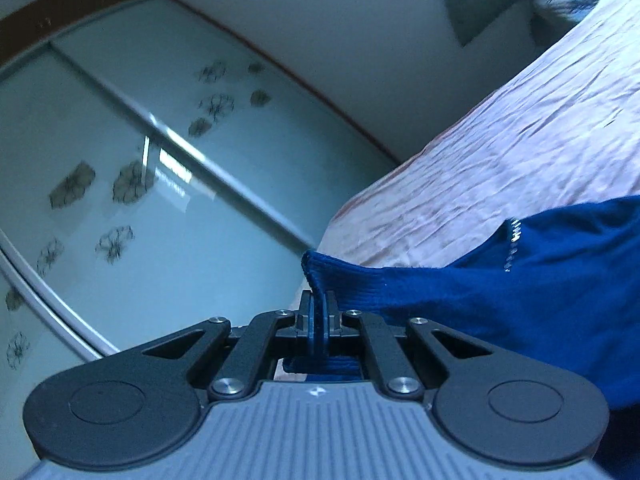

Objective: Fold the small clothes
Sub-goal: 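Lift the sleeve with the right gripper and fold it across the sweater body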

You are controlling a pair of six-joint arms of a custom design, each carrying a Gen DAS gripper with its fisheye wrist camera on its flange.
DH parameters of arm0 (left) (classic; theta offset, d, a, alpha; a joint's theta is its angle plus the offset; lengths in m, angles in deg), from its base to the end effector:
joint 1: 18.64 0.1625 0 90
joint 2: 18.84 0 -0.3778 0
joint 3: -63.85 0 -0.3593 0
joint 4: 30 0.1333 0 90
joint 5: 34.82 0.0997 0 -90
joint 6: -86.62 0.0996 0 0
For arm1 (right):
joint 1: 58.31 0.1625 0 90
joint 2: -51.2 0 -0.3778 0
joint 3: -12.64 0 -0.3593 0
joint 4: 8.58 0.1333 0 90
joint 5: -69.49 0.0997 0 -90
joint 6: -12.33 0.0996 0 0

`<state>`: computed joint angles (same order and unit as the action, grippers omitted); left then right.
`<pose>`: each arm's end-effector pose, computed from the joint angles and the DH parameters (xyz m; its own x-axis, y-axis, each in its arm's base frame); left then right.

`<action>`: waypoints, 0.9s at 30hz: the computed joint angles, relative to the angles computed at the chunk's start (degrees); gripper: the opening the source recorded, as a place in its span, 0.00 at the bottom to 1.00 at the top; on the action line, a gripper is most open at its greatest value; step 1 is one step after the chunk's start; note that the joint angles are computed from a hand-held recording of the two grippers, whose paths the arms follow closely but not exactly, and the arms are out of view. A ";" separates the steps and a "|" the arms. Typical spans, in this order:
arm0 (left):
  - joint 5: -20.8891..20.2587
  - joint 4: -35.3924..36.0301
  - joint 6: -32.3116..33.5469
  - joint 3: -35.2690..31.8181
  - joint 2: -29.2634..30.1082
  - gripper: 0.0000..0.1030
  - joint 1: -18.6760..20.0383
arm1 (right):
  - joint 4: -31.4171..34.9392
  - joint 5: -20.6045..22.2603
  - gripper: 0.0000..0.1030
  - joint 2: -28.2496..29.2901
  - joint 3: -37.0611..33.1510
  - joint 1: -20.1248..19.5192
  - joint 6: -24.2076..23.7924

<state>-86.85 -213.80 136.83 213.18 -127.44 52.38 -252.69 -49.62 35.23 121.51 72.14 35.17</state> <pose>0.0947 -0.3228 0.3186 -0.4293 0.3030 -0.8508 0.8208 0.5240 -0.2275 0.3691 -0.3021 -0.0469 -0.9889 -0.0811 -0.1243 0.0775 0.4318 -0.8986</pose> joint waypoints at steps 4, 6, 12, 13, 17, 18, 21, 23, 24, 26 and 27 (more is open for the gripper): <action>-2.61 -4.43 2.48 1.02 0.87 0.99 1.47 | 5.38 2.24 0.04 0.96 -3.48 -1.04 -0.13; -4.10 -5.06 2.38 0.99 0.94 0.99 2.46 | 8.15 3.36 0.04 1.50 -5.18 -1.55 -0.29; -7.40 1.01 -2.86 -1.73 -0.12 1.00 5.31 | 14.54 6.64 0.04 2.88 -8.45 -3.16 -0.98; -7.79 1.87 -3.68 -2.13 -0.23 1.00 5.67 | 15.40 6.89 0.04 3.02 -8.86 -3.32 -1.14; -8.65 2.86 -5.24 -2.81 -0.33 1.00 6.51 | 17.43 8.20 0.04 3.63 -10.33 -4.07 -1.65; -8.56 2.82 -5.21 -2.49 -0.77 1.00 6.37 | 17.44 8.79 0.04 3.87 -10.77 -4.23 -1.88; -8.30 2.11 -4.75 -1.82 -1.30 1.00 6.04 | 19.09 10.37 0.04 4.30 -12.62 -4.29 -3.55; -8.29 1.93 -4.73 -1.73 -1.32 1.00 5.98 | 21.40 10.81 0.04 4.47 -14.02 -4.08 -5.14; -8.35 2.06 -4.83 -1.75 -1.41 1.00 6.01 | 22.90 10.84 0.04 4.56 -14.82 -3.93 -5.95; -8.41 2.81 -5.21 -1.70 -2.07 1.00 5.97 | 25.58 11.62 0.04 4.66 -16.03 -3.94 -7.13; -8.54 3.12 -5.40 -1.78 -2.26 1.00 6.07 | 26.80 11.95 0.04 4.79 -16.62 -3.94 -7.57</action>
<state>-95.39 -210.68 131.43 211.40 -129.70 58.45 -225.89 -37.67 40.02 104.89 68.20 27.61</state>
